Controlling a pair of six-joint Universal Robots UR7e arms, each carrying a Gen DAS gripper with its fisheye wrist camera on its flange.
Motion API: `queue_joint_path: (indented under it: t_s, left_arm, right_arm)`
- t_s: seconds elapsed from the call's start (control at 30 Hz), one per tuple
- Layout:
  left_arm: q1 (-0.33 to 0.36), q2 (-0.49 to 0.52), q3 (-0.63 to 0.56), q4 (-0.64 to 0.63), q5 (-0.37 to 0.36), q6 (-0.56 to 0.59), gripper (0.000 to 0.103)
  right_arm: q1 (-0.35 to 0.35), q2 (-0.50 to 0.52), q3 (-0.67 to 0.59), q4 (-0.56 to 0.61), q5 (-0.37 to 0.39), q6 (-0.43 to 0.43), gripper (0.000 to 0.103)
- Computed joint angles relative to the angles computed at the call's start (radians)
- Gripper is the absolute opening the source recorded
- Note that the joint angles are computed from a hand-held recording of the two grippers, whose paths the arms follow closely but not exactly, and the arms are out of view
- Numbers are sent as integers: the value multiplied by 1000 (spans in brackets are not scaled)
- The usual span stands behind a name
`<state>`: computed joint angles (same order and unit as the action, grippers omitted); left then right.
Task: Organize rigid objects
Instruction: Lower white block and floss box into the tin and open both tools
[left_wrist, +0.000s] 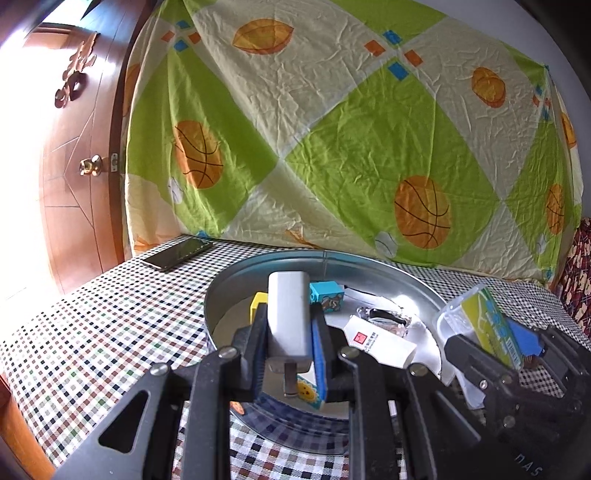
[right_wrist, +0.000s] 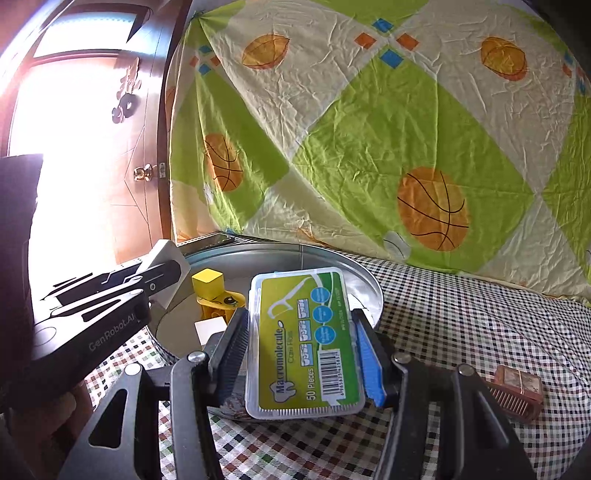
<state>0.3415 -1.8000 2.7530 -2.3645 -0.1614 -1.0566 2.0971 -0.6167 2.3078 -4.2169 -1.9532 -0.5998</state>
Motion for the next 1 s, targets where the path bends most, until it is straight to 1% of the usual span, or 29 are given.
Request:
queue_joint_path:
  t_s: [0.2,0.4,0.47,0.53,0.77,0.8,0.87,0.93,1.0]
  left_arm:
    - [7,-18,-5,40,4,-9,19]
    - [25,5,0,-60,1,70,19]
    - [26,7,1,-61,4,73,19]
    - [30,19,3,-96,4,101,19]
    - [65,114,10,-372,-1,293,19]
    - [78,137,8,-450,-14,347,19]
    - [95,166,1,-532,-27,413,19]
    - [108,180,-7,-587,-41,464,19]
    - [125,175,-22,-602,-62,500,19]
  right_arm:
    - [6,5,-9,26,2,-5,57]
    - [3,6,-22,54,7,-4,57]
    - [5,8,-25,56,5,-9,57]
    - [6,9,-28,64,4,-10,57]
    - [-5,-8,-38,117,20,13,57]
    - [-6,-14,-39,130,25,20,57]
    - [-9,-24,-45,156,31,31,57]
    - [-9,-37,-52,186,33,41,57]
    - [-9,-56,-66,235,35,56,57]
